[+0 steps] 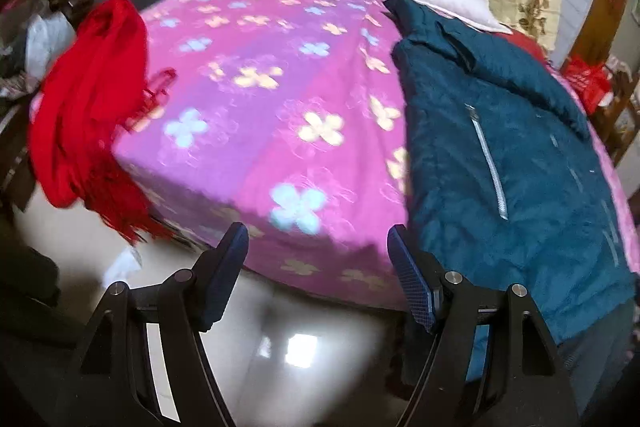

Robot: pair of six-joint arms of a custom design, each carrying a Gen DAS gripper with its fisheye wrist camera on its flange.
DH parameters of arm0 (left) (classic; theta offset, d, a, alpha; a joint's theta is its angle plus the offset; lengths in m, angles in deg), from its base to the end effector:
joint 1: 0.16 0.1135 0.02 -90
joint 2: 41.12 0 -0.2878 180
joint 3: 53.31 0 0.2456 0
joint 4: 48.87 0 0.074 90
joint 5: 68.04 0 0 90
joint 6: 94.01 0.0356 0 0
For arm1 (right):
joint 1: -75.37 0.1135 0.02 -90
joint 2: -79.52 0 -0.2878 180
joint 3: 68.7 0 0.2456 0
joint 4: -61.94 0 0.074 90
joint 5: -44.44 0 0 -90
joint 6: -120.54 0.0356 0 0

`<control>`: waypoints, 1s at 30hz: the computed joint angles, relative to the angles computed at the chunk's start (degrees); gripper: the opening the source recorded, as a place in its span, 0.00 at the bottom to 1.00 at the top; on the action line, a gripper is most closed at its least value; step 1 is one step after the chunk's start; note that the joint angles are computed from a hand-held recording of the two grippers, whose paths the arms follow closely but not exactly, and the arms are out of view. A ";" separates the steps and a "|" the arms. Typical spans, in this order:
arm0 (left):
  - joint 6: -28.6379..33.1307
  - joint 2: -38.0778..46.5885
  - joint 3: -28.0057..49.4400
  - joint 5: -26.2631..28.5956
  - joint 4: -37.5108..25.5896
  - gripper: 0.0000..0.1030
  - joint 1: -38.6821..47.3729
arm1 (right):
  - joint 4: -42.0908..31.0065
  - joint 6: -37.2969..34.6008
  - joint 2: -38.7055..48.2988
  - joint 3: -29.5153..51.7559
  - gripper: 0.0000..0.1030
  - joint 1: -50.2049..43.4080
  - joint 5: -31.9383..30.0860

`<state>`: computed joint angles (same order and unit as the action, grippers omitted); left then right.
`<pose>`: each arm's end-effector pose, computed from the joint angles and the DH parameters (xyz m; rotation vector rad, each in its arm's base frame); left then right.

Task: Fold large clothes

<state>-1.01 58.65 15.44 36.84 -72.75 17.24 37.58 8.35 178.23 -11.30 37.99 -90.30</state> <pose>0.3287 0.0934 0.1819 -0.2100 2.4829 -0.1805 0.2448 -0.1555 0.1454 0.1034 2.3440 0.5845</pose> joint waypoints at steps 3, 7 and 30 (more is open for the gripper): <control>0.60 1.82 0.99 6.08 -3.47 0.70 -0.20 | -3.47 -2.11 0.83 1.46 0.82 -0.59 -1.74; 1.08 1.70 -1.17 7.90 -2.94 0.70 -1.46 | -7.73 -4.64 2.36 2.73 0.78 -2.45 -3.63; 4.02 13.27 8.13 32.19 -13.51 0.48 -0.01 | -23.98 -13.51 8.78 10.11 0.77 -4.97 -15.83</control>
<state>3.01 71.92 23.57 69.03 -86.26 17.22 13.60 -5.16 187.01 -1.20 33.01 -106.13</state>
